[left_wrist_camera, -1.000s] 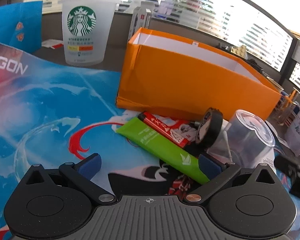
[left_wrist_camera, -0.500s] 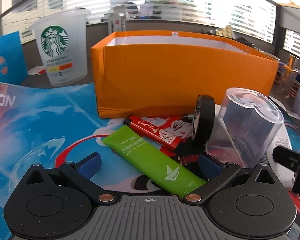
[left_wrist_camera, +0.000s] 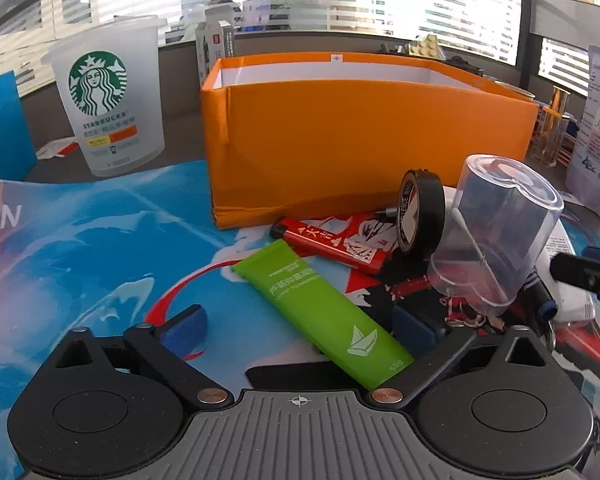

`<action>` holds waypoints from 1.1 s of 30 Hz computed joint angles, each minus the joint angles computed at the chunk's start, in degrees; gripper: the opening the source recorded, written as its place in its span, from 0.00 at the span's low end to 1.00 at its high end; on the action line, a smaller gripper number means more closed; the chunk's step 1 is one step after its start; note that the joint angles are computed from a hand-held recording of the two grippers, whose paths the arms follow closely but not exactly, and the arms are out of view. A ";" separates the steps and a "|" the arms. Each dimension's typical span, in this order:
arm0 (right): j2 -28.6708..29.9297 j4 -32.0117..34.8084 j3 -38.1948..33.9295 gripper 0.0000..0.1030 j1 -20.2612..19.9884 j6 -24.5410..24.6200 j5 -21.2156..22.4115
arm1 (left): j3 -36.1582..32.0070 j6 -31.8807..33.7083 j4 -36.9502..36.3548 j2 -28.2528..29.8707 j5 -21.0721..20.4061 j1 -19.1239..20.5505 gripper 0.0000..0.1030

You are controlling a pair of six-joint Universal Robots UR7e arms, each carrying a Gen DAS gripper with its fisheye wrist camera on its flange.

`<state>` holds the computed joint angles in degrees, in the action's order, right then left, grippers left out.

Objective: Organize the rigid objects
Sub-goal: 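Grasp the green tube with the left tool while the right tool grasps the white remote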

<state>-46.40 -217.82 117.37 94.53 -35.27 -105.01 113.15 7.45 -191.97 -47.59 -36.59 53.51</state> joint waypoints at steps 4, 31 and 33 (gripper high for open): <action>-0.08 0.86 -0.11 0.46 -0.71 1.70 2.45 | -0.33 3.70 -5.64 2.07 -0.52 -0.73 0.42; -4.67 2.75 1.56 0.50 -0.74 4.64 2.21 | 3.50 4.71 -10.14 -1.51 -4.14 -1.68 0.28; -5.02 0.81 1.88 0.19 -0.36 4.60 2.76 | 3.57 4.72 -10.37 -2.02 -4.17 -2.02 0.28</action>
